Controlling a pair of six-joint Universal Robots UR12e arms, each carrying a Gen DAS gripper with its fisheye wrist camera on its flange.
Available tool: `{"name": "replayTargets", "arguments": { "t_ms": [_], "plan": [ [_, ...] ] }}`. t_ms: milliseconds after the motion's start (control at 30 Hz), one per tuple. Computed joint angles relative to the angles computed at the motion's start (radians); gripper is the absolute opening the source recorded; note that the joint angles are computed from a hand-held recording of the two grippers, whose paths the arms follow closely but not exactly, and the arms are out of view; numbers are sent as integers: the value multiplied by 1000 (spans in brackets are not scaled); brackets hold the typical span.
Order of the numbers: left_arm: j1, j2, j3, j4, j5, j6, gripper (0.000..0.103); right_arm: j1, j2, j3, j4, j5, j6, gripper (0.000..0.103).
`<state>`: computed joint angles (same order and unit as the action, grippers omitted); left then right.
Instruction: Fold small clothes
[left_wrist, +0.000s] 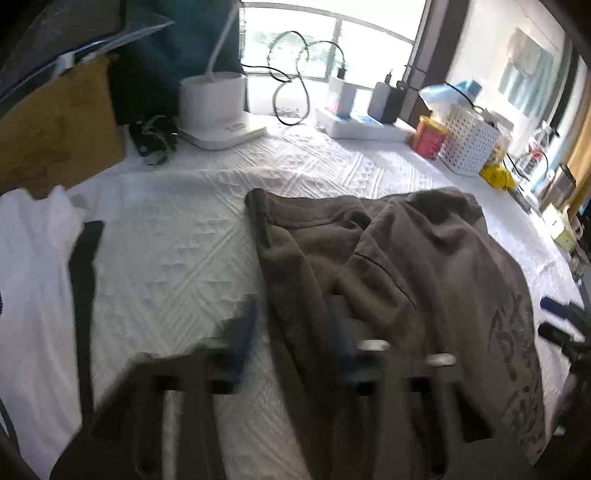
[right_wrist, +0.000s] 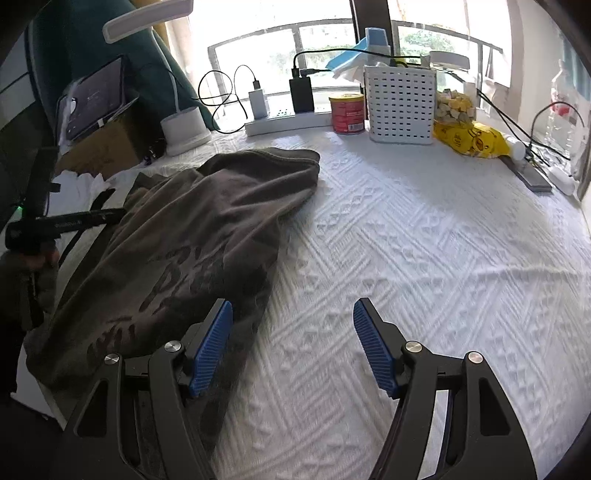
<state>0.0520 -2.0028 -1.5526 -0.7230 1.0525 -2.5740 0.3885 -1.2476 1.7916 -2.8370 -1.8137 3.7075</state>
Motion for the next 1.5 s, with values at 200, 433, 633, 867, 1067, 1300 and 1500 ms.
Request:
{"name": "replayTargets", "arguments": {
  "t_ms": [200, 433, 633, 867, 1067, 1300, 1500],
  "plan": [
    [3, -9, 11, 13, 6, 12, 5, -15, 24, -29, 6, 36, -22, 71],
    [-17, -2, 13, 68, 94, -46, 10, -20, 38, -45, 14, 54, -33, 72],
    [-14, 30, -2, 46, -6, -10, 11, -27, 42, -51, 14, 45, -41, 71],
    [-30, 19, 16, -83, -52, 20, 48, -40, 48, -63, 7, 33, -49, 72],
    [-44, 12, 10, -82, -38, 100, 30, -66, 67, -81, -9, 55, -56, 71],
    [-34, 6, 37, -31, 1, 140, 2, -90, 101, -120, -9, 85, -53, 71],
    [-26, -18, 84, -84, 0, 156, 2, -118, 128, -154, 6, 150, -47, 61]
  ]
}}
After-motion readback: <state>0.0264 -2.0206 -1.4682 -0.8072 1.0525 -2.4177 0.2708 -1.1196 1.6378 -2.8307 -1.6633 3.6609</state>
